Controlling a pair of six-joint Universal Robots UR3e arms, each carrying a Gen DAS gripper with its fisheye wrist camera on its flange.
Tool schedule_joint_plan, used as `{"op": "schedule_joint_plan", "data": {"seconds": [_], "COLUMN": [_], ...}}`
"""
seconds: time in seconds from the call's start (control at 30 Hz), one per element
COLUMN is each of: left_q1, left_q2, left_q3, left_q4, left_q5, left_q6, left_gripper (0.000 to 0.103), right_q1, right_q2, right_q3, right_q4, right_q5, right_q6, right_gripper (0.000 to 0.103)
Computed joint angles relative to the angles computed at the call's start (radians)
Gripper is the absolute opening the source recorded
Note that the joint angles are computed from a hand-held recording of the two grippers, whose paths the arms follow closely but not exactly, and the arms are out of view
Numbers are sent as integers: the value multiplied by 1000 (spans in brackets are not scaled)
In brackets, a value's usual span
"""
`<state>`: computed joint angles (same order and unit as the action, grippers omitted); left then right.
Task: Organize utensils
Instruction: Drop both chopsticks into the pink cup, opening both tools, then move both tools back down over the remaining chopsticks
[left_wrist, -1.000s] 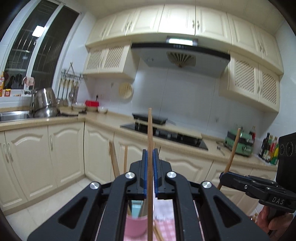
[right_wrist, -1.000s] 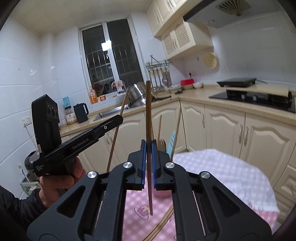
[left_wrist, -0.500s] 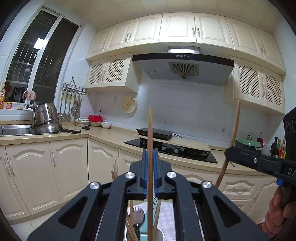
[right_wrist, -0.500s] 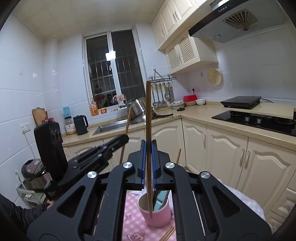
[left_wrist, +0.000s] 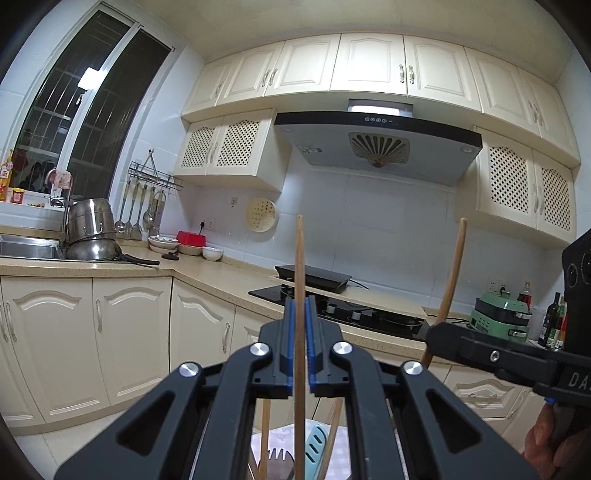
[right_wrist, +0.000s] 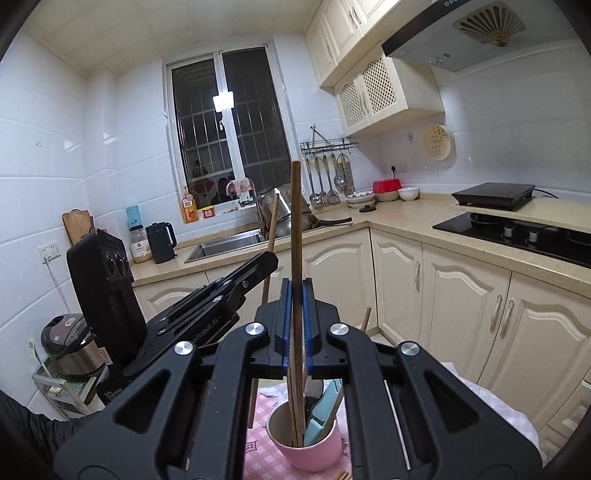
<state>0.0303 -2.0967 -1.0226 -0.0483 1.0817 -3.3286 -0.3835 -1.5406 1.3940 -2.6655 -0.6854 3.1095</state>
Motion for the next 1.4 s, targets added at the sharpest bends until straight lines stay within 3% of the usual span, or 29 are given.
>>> {"op": "schedule_joint_plan", "data": {"seconds": [0.43,0.47,0.5,0.53,0.57,0.6,0.63,0.7,0.8,1.17,1.4], "left_q1": [-38,-32,-28,-24,-16,-10,-2,9,23,14,14], "left_q2": [-69,-54,-36,-18,8,25,52,94,168,443,584], "left_q3": [-90,-116,-146,-171,-210,-234,-270,-317,-384,-625,-770], "left_q4": [79,82,84,84,92,99,107,99,57,-138,-228], "left_q5": [87,83,79,80,78,73,70,65,61,144,164], "left_q6": [29,33,43,50,52,52,58,77,106,271,315], "left_gripper": [6,10,27,40,62,72,75,86,92,94,94], "right_q1": [41,42,40,34,22,10,-8,-29,-59,-132,-157], "right_q2": [48,51,49,46,36,26,8,-20,-58,-283,-444], "right_q3": [18,14,21,34,63,92,132,164,204,359,491], "right_q4": [107,124,136,129,104,65,19,27,40,278,444], "right_q5": [-65,-68,-76,-78,-74,-67,-50,-42,-45,-159,-251], "right_q6": [-50,-52,-43,-28,-2,26,52,65,79,-24,-136], "right_gripper": [7,7,10,27,48,88,91,91,96,97,97]}}
